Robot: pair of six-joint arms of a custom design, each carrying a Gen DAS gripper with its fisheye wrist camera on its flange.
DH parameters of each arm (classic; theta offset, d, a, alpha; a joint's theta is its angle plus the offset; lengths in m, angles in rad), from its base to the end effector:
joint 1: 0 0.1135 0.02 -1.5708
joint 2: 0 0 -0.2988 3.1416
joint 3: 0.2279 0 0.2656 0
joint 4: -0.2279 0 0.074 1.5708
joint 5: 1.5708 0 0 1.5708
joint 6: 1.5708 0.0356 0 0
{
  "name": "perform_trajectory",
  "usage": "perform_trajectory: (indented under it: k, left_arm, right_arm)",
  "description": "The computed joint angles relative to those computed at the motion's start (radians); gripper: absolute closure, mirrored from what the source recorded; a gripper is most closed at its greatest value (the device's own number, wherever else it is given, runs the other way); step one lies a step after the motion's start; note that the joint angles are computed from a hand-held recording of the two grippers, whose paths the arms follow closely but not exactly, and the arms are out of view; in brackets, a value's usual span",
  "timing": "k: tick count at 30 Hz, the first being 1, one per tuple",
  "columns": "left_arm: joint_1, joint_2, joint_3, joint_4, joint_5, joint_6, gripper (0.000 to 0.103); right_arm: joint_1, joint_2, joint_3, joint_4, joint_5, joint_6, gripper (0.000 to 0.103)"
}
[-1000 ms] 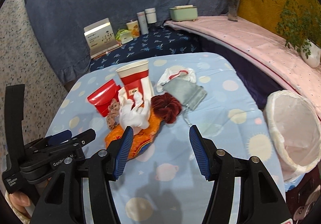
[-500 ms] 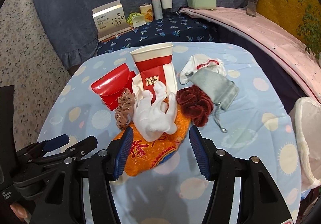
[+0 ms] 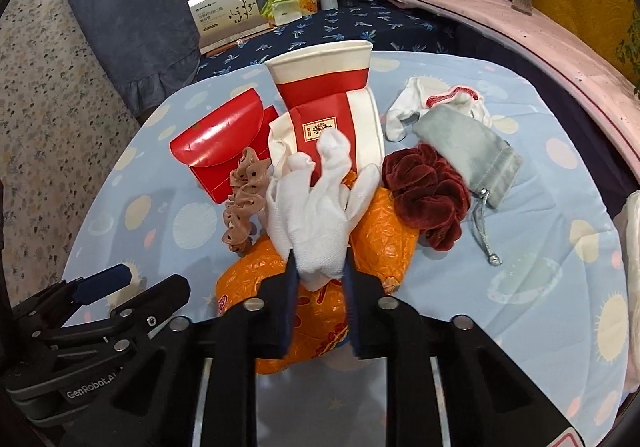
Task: Collect trash
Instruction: 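Grasp the white glove with the right gripper while the left grasps the orange bag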
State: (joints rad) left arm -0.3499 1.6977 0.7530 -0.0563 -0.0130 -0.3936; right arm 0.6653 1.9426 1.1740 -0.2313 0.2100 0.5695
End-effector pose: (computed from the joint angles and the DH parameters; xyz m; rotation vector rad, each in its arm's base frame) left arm 0.2981 -0.1083 0.1431 -0.0616 2.5933 -0.2603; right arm 0.3311 0.2504 0.1636 -0.0433 2.5510 0.2141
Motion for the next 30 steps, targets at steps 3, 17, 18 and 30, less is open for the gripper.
perform_trajectory:
  k: [3, 17, 18, 30]
  left_arm:
    - [-0.009, 0.008, 0.006, 0.001, 0.01, -0.005, 0.026]
    - [-0.119, 0.139, 0.109, 0.02, 0.122, -0.061, 0.026]
    - [-0.125, 0.154, 0.117, 0.024, 0.122, -0.069, 0.027]
    - [-0.228, 0.163, 0.146, 0.016, 0.066, -0.066, 0.085]
  right_arm:
    - [0.003, -0.034, -0.033, 0.035, 0.014, -0.006, 0.088]
    - [-0.062, -0.313, -0.209, 0.051, 0.12, 0.019, 0.088]
    - [-0.07, -0.327, -0.223, 0.05, 0.118, 0.023, 0.088]
    - [-0.094, -0.416, -0.35, 0.065, 0.11, 0.075, 0.088]
